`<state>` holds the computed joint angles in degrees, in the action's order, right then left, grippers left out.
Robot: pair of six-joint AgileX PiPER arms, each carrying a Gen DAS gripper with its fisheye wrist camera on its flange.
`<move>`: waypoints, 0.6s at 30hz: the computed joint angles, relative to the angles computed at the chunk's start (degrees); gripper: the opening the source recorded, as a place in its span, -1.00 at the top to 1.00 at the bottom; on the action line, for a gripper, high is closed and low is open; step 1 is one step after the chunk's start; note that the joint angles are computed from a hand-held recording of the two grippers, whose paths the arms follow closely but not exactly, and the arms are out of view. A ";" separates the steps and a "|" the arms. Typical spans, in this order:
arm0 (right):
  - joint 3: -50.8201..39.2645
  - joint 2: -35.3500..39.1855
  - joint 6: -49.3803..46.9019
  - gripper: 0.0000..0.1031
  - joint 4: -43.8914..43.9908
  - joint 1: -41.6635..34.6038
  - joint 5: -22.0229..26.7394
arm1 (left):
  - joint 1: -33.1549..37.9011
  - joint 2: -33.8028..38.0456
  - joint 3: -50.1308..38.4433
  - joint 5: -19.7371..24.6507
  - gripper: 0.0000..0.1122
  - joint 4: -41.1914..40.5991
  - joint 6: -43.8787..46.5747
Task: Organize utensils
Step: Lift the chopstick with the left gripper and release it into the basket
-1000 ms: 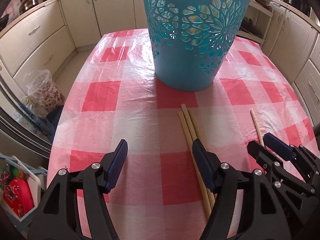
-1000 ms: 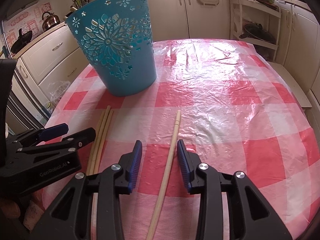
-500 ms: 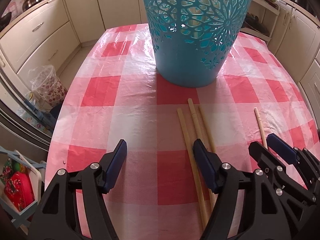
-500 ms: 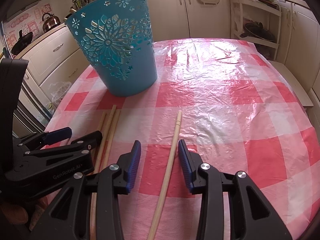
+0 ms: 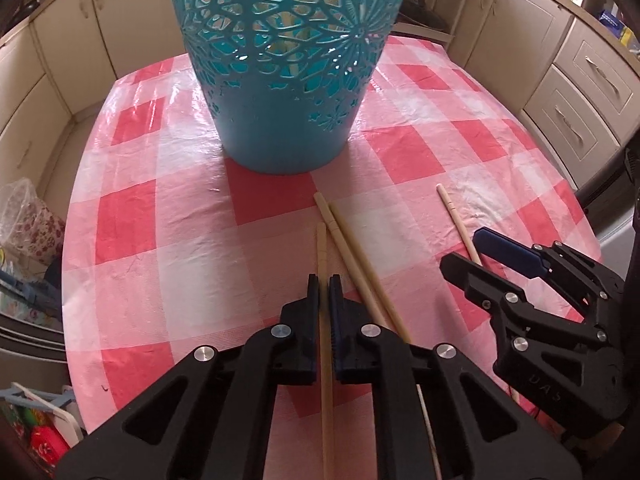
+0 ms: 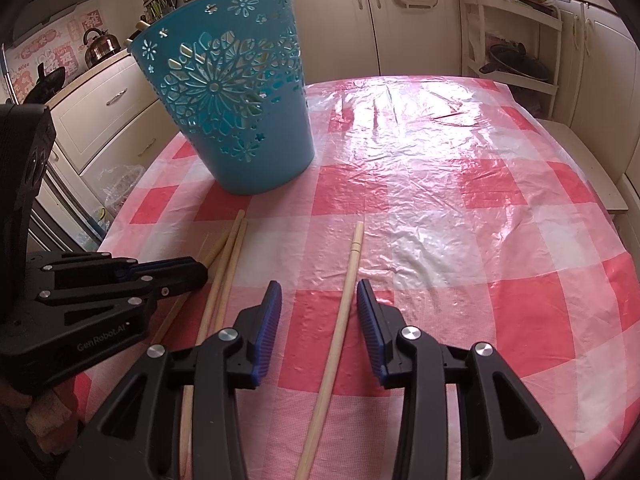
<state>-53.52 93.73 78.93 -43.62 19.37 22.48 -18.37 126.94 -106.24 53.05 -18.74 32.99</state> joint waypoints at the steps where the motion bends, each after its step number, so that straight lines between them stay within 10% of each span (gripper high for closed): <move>1: -0.04 0.05 -0.01 0.24 -0.01 -0.01 -0.02 | -0.18 0.15 -0.09 -0.35 0.88 0.55 -0.85; 6: 0.29 -0.08 0.16 0.23 -0.13 -0.29 -0.64 | -2.87 -3.38 6.82 -7.76 0.91 5.36 -2.25; 13: 0.66 -0.33 0.32 0.23 -0.30 -0.47 -1.00 | 5.09 -9.20 6.16 6.52 0.91 -15.12 15.16; 18: 0.66 -0.30 0.57 0.23 -0.53 -0.41 -0.93 | 9.04 -7.89 -10.95 14.83 0.91 -26.61 12.30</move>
<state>-52.86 93.43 79.50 -44.15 18.95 21.55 -9.33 119.05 -117.19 67.88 -45.35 45.29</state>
